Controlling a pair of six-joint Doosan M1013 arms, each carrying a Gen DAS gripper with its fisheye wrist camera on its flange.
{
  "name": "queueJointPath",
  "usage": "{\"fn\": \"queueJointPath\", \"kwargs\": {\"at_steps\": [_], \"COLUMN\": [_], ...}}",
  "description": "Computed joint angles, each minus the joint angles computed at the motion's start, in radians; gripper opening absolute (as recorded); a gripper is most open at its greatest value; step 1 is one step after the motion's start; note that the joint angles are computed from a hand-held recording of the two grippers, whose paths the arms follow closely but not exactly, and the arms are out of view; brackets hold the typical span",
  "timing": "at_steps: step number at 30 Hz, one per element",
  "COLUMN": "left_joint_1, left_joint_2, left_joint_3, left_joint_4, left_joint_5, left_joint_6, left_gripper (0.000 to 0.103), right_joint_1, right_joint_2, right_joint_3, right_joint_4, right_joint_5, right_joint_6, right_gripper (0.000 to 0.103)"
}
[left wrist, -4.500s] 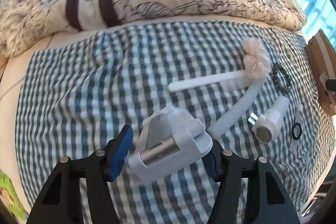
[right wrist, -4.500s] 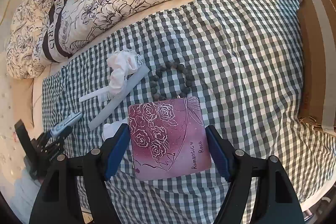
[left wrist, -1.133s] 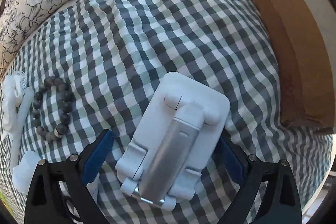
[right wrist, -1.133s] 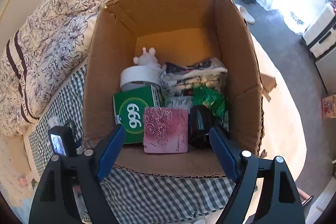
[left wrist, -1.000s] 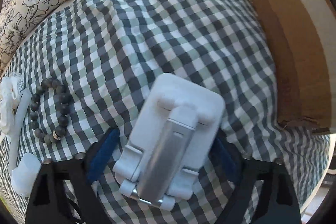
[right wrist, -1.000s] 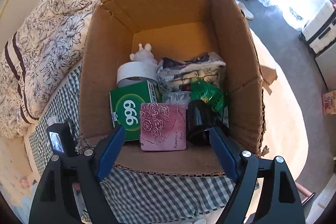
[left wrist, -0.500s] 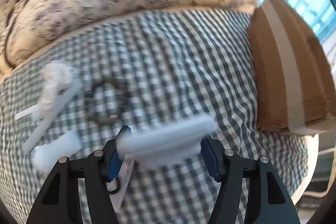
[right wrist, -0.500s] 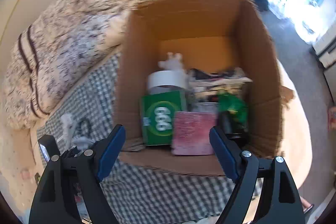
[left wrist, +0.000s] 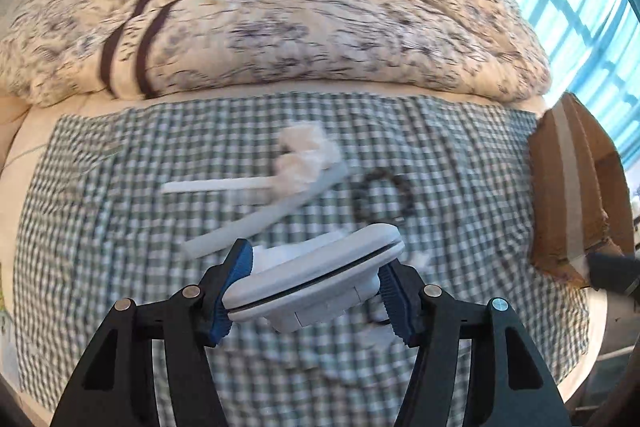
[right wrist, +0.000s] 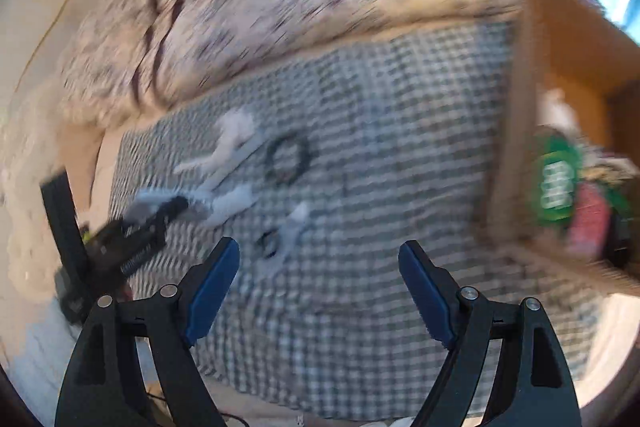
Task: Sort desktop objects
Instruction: 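Drop the pink rose card into the box with right tool while left tool grasps the phone stand, then grasp the white bottle with the right tool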
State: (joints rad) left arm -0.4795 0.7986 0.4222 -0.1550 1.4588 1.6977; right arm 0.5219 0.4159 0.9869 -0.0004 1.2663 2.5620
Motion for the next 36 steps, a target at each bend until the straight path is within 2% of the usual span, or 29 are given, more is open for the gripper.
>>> {"fn": "queueJointPath", "kwargs": {"at_steps": [3, 6, 13, 17, 20, 22, 23, 24, 28, 36], "left_joint_1": [0.022, 0.043, 0.079, 0.092, 0.099, 0.103, 0.104, 0.105, 0.107, 0.102], "left_joint_2": [-0.012, -0.018, -0.016, 0.000, 0.015, 0.023, 0.025, 0.027, 0.038, 0.075], "left_joint_3": [0.027, 0.044, 0.056, 0.041, 0.018, 0.004, 0.000, -0.006, -0.035, -0.157], "left_joint_4": [0.001, -0.018, -0.082, -0.106, -0.120, -0.129, -0.133, -0.136, -0.151, -0.187], "left_joint_5": [-0.013, -0.018, -0.006, 0.012, 0.035, 0.047, 0.051, 0.055, 0.062, 0.083], "left_joint_6": [0.021, 0.048, 0.150, 0.172, 0.181, 0.187, 0.188, 0.189, 0.191, 0.166], "left_gripper": [0.063, 0.063, 0.062, 0.063, 0.063, 0.063, 0.063, 0.063, 0.063, 0.063], "right_joint_1": [0.021, 0.029, 0.015, 0.004, 0.004, 0.014, 0.018, 0.021, 0.043, 0.074], "right_joint_2": [0.077, 0.132, 0.154, 0.184, 0.236, 0.264, 0.263, 0.256, 0.255, 0.267], "right_joint_3": [-0.051, -0.066, -0.019, -0.044, -0.115, -0.167, -0.172, -0.169, -0.233, -0.398], "right_joint_4": [0.056, 0.094, 0.053, 0.057, 0.061, 0.016, -0.001, -0.010, -0.096, -0.219], "right_joint_5": [0.014, 0.014, -0.030, -0.007, 0.086, 0.157, 0.157, 0.145, 0.176, 0.241], "right_joint_6": [-0.033, -0.003, 0.247, 0.317, 0.321, 0.328, 0.335, 0.340, 0.288, 0.222], "right_gripper": [0.082, 0.082, 0.079, 0.069, 0.058, 0.044, 0.027, 0.024, 0.024, 0.024]}}
